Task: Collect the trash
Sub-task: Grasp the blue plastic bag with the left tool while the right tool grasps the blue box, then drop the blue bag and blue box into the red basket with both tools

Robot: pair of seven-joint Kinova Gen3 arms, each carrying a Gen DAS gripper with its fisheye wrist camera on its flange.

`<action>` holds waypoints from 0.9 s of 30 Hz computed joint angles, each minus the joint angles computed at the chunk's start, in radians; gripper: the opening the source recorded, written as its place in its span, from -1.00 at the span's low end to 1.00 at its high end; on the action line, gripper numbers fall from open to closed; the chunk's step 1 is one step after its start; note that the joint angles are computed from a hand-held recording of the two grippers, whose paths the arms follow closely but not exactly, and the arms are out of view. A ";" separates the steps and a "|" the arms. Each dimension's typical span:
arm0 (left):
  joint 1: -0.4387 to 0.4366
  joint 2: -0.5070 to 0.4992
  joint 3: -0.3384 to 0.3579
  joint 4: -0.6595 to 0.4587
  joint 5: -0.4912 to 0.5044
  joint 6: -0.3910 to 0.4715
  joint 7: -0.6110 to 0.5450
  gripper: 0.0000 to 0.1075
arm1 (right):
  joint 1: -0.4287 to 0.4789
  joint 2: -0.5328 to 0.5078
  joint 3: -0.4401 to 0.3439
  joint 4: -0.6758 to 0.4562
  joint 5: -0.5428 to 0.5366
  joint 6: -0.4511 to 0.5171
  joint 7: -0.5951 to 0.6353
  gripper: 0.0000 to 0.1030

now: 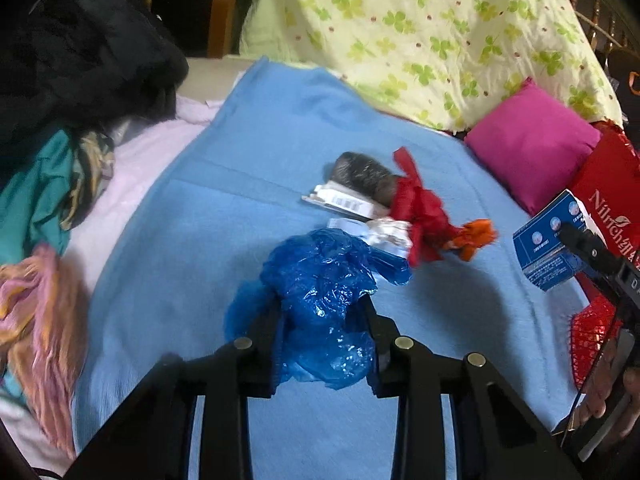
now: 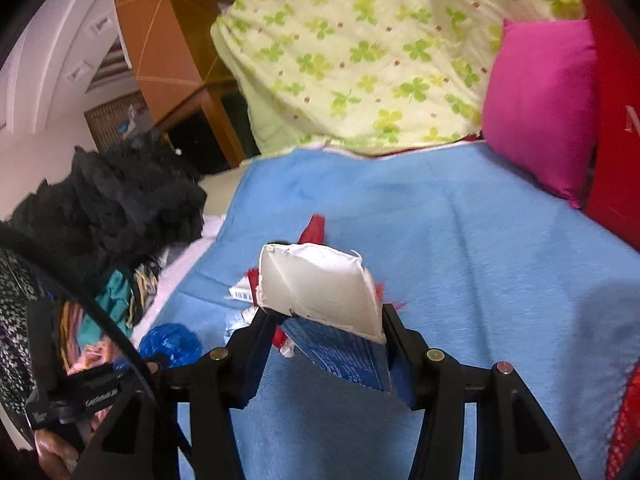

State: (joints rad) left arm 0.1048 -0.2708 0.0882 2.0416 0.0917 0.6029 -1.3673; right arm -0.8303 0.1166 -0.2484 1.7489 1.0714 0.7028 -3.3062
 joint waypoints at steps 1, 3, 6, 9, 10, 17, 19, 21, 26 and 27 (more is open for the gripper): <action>-0.014 -0.017 0.031 0.000 -0.022 0.010 0.036 -0.37 | -0.007 -0.014 -0.001 0.014 0.018 0.010 -0.021 0.08; -0.030 -0.046 0.084 -0.007 -0.059 0.033 0.103 -0.37 | -0.019 -0.048 -0.018 0.043 0.068 0.046 -0.068 0.08; -0.041 -0.080 0.163 -0.026 -0.113 0.062 0.191 -0.37 | -0.018 -0.088 -0.059 0.085 0.135 0.095 -0.119 0.08; -0.042 -0.101 0.255 -0.053 -0.185 0.090 0.265 -0.37 | -0.018 -0.122 -0.106 0.118 0.166 0.172 -0.153 0.08; -0.038 -0.103 0.273 -0.061 -0.200 0.095 0.278 -0.37 | -0.018 -0.134 -0.122 0.131 0.175 0.197 -0.173 0.08; 0.038 -0.089 0.383 -0.132 -0.263 0.121 0.336 -0.37 | -0.026 -0.252 -0.272 0.257 0.252 0.407 -0.365 0.08; 0.061 -0.077 0.405 -0.153 -0.276 0.126 0.345 -0.37 | -0.029 -0.270 -0.310 0.280 0.258 0.466 -0.395 0.08; 0.085 -0.064 0.428 -0.176 -0.287 0.130 0.353 -0.37 | -0.035 -0.295 -0.347 0.308 0.264 0.528 -0.428 0.08; 0.125 -0.021 0.485 -0.229 -0.337 0.138 0.395 -0.37 | -0.015 -0.371 -0.389 0.363 0.238 0.591 -0.491 0.08; 0.135 -0.012 0.491 -0.238 -0.348 0.140 0.404 -0.37 | -0.004 -0.386 -0.396 0.371 0.227 0.599 -0.498 0.08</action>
